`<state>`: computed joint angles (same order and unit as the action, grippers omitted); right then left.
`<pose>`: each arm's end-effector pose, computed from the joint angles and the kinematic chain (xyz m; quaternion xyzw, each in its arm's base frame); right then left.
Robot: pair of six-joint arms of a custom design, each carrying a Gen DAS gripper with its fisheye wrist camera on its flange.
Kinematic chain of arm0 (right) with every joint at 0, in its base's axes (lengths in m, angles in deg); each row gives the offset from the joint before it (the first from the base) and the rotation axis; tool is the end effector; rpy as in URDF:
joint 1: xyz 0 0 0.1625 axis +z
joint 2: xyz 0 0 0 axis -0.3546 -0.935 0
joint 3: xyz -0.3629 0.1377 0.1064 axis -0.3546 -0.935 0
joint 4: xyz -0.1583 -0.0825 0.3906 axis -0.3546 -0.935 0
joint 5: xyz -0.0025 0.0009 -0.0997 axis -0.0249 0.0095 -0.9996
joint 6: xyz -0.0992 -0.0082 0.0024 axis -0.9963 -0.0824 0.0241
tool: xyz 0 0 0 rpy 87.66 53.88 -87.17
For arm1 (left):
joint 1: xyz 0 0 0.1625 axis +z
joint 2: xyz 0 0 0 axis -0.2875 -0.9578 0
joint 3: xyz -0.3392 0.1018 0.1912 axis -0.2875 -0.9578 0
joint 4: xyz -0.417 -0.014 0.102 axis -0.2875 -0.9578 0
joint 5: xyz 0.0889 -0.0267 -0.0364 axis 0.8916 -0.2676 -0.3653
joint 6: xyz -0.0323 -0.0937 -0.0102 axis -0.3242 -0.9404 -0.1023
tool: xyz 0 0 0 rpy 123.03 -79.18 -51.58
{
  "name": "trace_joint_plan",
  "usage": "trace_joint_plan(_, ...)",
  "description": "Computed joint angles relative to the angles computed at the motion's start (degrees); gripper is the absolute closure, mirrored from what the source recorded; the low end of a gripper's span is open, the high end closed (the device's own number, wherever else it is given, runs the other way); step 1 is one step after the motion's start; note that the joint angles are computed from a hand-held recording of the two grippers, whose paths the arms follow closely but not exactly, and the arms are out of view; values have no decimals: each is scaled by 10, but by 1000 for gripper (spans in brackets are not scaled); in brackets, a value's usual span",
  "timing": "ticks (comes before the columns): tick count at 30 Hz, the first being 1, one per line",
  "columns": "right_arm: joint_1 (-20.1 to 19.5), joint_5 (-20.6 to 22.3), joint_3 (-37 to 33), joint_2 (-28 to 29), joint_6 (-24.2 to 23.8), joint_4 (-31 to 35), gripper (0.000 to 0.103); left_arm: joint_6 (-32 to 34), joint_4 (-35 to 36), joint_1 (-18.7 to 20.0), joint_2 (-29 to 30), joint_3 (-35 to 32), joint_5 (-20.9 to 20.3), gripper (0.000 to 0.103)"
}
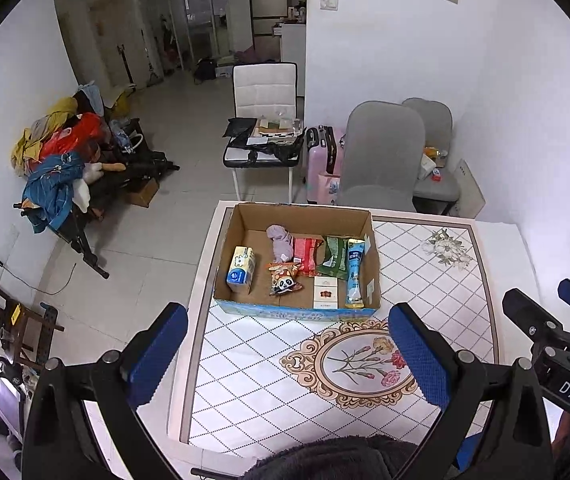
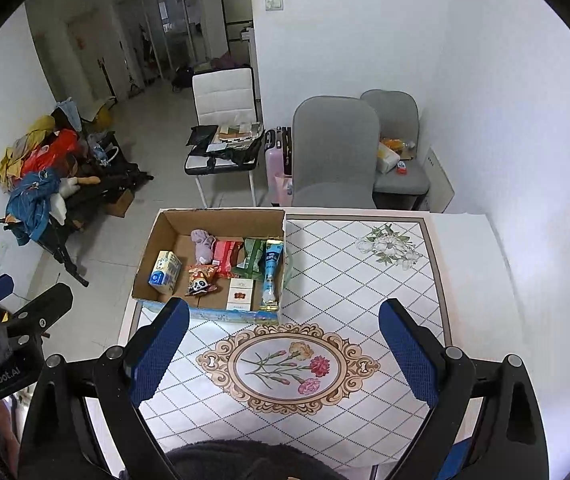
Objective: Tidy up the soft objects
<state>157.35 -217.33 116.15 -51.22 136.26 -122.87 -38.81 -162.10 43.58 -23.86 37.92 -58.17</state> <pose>0.4862 -0.3986 0.4998 -0.1271 -0.8249 0.3593 0.4174 -0.5707 -0.5076 0.3882 0.3252 0.8837 -0.1674 0.2921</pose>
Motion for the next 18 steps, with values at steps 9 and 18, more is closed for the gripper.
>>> trace_joint_plan(9, -9, 4, -16, 9, 6, 22, 5, -9, 15, 7, 8, -8, -11, 0)
trace_joint_plan(18, -21, 12, -10, 11, -6, 10, 5, -7, 21, 14, 13, -8, -22, 0)
